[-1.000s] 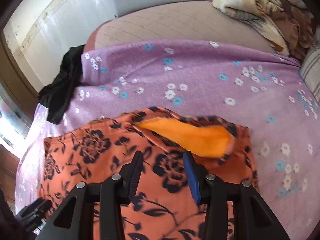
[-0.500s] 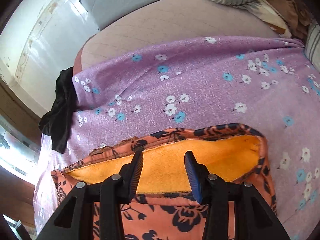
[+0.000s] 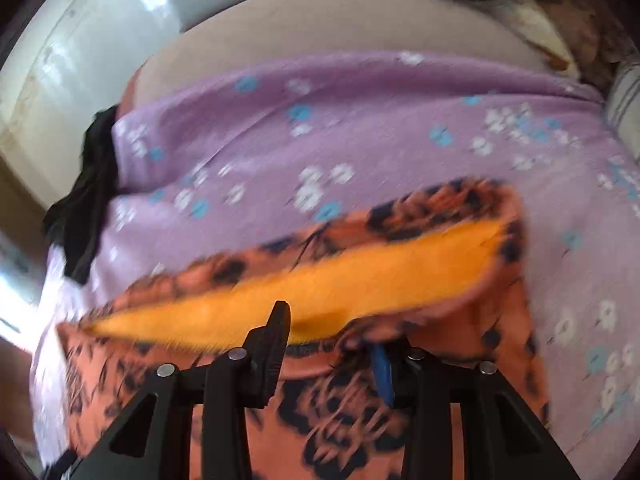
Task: Fold small clothes
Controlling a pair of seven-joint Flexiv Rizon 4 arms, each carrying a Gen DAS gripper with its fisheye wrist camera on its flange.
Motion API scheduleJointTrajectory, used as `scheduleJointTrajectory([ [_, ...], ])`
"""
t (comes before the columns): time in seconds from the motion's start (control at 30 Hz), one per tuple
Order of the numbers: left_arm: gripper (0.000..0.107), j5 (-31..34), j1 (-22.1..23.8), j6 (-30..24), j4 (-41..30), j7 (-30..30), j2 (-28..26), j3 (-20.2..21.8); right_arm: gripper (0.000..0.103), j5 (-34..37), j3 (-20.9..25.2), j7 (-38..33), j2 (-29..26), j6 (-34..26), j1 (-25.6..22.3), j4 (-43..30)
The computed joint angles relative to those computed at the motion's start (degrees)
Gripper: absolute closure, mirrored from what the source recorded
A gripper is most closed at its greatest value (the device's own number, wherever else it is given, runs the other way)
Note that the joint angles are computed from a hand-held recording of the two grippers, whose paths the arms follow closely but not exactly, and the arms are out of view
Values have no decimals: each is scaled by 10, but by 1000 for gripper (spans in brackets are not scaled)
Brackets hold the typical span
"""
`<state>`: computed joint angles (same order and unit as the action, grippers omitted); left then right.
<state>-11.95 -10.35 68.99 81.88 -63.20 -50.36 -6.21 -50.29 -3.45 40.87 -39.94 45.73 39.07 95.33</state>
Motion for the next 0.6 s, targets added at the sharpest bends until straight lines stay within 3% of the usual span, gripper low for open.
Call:
scheduleJointTrajectory([
  [0.1,32,4,-7,-7,-13,-7,-6,7,60,-7,-16,55,30,-64,9,21],
  [0.2,32,0,-5,-14,-21,-14,-9,6,49,-82,-18,147,69,-27,3,75],
  [0.27,32,-3,-2,-8,-17,-17,-6,2,48,-101,3,145,79,-12,-7,87],
  [0.4,32,16,-3,114,24,-5,5,-4,48,-172,28,206,100,36,-2,132],
  [0.47,30,29,-16,138,24,-3,2,13,48,-186,46,231,99,53,0,145],
  [0.57,26,27,-47,44,-22,-36,-17,66,48,-160,70,259,84,112,-5,162],
  [0.6,24,32,-50,14,-38,-46,-26,76,48,-181,63,285,83,134,2,171],
])
